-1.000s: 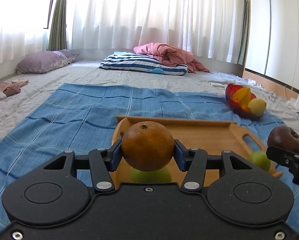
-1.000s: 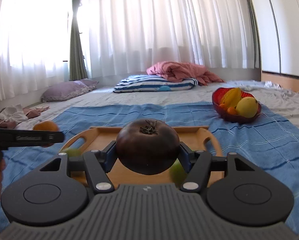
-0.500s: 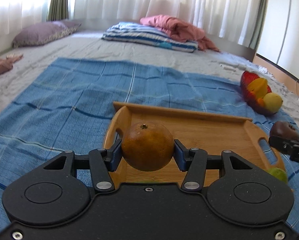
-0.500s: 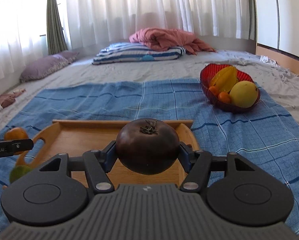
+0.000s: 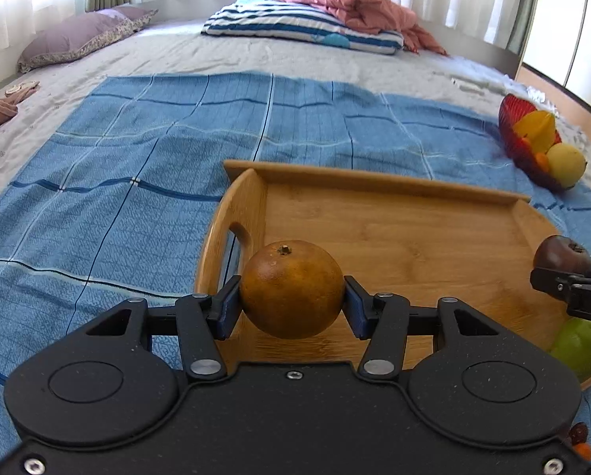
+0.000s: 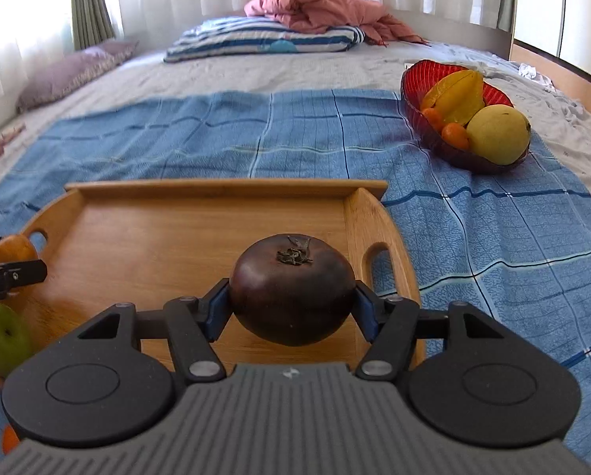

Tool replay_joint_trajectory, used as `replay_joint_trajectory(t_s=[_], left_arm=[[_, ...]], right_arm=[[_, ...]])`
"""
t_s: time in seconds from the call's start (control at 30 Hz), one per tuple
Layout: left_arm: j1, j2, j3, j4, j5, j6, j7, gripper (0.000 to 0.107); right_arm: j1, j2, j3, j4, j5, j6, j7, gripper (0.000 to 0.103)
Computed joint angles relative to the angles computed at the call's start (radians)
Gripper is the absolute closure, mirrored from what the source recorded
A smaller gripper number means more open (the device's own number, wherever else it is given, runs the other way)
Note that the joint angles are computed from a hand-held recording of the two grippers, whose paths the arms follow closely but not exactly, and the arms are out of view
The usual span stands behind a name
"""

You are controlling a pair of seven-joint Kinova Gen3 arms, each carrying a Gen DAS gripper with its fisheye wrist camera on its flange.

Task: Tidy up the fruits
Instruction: 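Lift and carry the orange and the dark purple fruit over the tray, then lower both fruits onto the tray and open both tools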

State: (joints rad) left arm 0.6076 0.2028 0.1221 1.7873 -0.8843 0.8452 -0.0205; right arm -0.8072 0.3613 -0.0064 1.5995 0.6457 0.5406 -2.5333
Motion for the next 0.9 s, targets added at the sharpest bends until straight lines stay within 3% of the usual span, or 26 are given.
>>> replay_joint_trajectory(t_s=[0.5,0.9], left_arm=[[0.019,0.048,-0.019,-0.036,0.011,0.037,-0.045,0.057],[0.052,0.074,-0.028,-0.051,-0.02,0.075,-0.052,0.057]], right_arm=[[0.021,0.031,-0.014,-0.027,-0.053,0.04,0.053,0.037],[-0.001,0.022,0.006,0.008,-0.018,0.008,0.023,0.035]])
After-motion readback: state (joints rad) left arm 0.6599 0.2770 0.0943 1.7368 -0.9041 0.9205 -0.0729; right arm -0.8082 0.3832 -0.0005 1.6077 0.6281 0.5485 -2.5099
